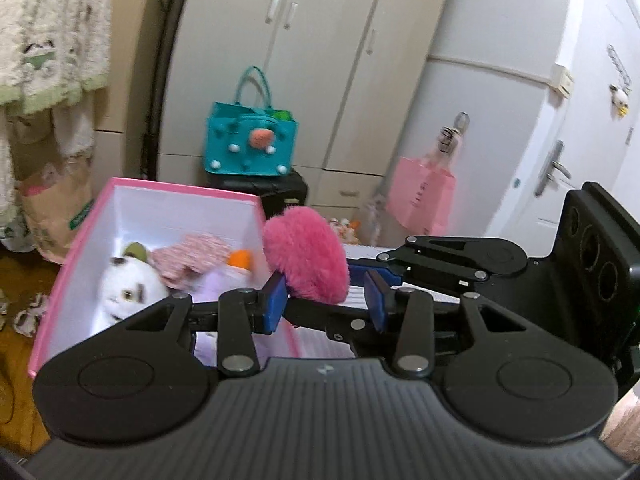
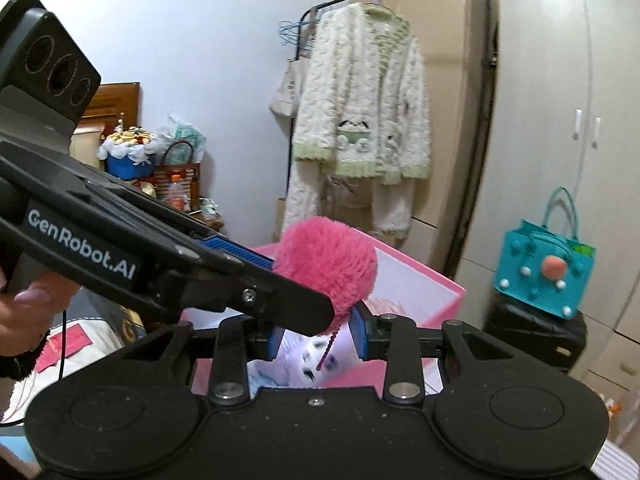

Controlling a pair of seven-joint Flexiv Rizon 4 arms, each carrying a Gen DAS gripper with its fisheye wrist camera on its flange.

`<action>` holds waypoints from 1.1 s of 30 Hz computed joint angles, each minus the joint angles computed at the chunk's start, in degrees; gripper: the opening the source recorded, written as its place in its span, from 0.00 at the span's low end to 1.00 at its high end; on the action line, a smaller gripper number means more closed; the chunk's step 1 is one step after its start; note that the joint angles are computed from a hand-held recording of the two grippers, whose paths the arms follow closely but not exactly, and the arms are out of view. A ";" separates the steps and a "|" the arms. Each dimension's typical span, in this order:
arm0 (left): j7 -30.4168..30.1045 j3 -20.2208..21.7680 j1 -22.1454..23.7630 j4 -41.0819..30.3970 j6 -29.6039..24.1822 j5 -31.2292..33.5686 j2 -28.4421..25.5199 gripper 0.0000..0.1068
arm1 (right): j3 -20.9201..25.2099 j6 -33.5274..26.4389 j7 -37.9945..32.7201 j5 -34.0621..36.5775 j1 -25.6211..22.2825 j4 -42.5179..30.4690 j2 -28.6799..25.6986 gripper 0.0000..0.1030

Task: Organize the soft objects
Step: 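Carry the pink pompom with the left tool over the pink box, then open the left tool to drop the pompom into the box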

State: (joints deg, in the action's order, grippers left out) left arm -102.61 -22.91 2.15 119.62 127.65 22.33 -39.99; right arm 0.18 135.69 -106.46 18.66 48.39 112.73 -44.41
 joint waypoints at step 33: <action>8.68 -6.76 9.59 -9.48 -11.84 -11.46 -11.77 0.38 | -5.54 -24.26 29.78 -24.61 -6.41 -11.07 -4.02 0.47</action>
